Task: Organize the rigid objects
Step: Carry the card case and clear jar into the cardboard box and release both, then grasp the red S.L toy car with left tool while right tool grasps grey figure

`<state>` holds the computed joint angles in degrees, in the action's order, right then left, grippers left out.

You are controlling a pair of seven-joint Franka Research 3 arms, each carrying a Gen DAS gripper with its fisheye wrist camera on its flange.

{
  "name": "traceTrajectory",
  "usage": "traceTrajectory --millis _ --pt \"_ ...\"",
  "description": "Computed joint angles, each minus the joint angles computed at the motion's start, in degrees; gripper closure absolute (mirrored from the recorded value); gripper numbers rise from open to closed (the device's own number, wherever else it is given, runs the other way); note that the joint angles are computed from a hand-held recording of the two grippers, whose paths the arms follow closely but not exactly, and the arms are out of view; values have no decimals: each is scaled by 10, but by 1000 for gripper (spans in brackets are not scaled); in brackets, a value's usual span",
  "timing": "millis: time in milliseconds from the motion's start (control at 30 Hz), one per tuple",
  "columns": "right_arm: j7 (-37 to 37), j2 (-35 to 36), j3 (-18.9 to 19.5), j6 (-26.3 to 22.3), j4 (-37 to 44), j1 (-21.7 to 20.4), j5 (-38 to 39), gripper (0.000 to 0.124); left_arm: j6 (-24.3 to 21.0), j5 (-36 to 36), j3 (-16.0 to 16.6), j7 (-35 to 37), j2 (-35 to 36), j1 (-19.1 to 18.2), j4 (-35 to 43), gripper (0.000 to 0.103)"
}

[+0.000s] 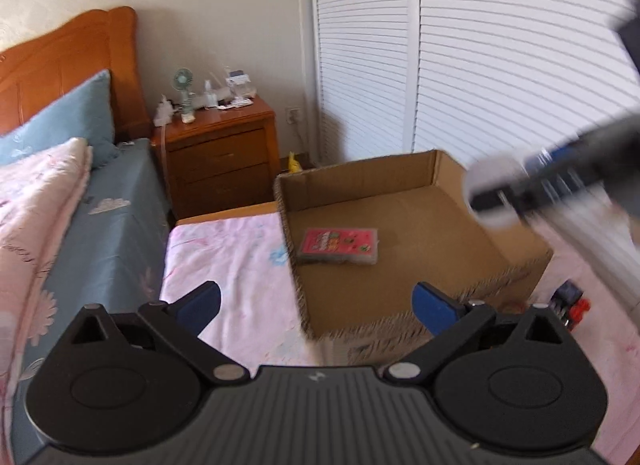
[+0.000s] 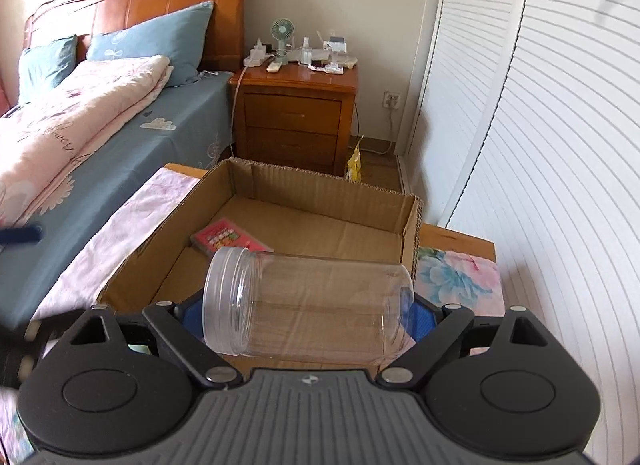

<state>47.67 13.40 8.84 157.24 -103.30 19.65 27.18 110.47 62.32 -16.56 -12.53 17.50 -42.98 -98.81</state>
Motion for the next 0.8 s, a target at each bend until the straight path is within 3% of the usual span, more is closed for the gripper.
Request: traceTrajectory --millis 267,367,467,800 --pt "156 115 -42 -34 154 51 -126 29 -9 -15 -11 -22 -4 -13 -17 1" --pt "204 142 -62 -24 182 72 -181 21 -4 -19 -13 -19 -5 -13 -21 1" --pt "216 141 -56 -27 178 66 -194 21 -3 -22 -14 -20 -5 -14 -23 1" --pt "164 65 -14 4 68 21 -134 21 10 -28 -15 -11 -1 -17 -20 1"
